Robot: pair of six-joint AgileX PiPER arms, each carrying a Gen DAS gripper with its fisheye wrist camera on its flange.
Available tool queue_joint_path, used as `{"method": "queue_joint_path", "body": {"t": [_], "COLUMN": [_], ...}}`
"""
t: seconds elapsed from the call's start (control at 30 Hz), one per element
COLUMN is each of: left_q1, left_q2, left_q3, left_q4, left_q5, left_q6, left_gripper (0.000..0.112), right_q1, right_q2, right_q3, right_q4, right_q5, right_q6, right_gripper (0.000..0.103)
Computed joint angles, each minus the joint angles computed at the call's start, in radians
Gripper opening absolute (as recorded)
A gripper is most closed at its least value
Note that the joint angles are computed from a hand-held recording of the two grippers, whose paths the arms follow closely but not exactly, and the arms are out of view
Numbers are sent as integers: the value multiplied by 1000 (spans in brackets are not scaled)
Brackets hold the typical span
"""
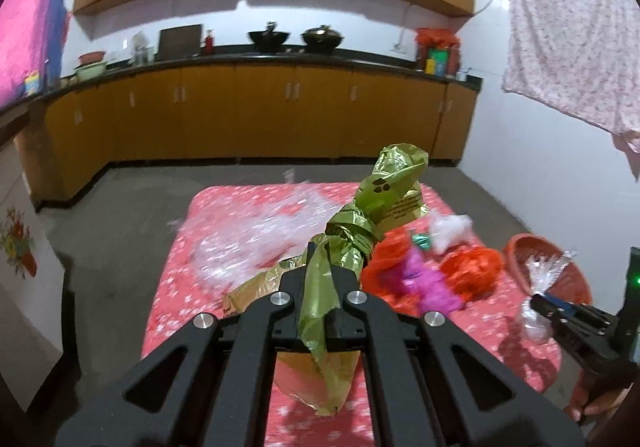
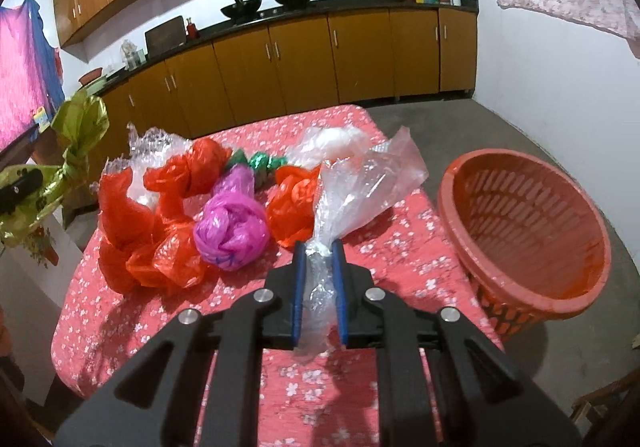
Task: Collect trash
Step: 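Carry the clear bag into the orange basket and open the right tool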
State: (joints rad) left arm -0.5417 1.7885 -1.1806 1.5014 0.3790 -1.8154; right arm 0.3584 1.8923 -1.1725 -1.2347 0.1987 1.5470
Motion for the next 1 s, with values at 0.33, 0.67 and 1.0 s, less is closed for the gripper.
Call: {"method": "queue_joint_path", "body": {"t": [0.33,0.67,1.0], "left_q1": [-94,-144,-193], "left_q2": [115,258,478], "left_q3": [-193,-393,-763], "left_q4": [-115,-354,-891], "left_q5": [-21,-91,-62], "left_q6": [158,415,986], "left_gripper": [0,0,0], "right_q1": [-84,-225,-367], "right_q2": [-81,-129,-116], "right_q3": [77,119,100], "right_q4": [-172,-241,-235], "right_q5": [15,13,-18], "right_q6": [153,199,151], "right_gripper": [14,14,14]}}
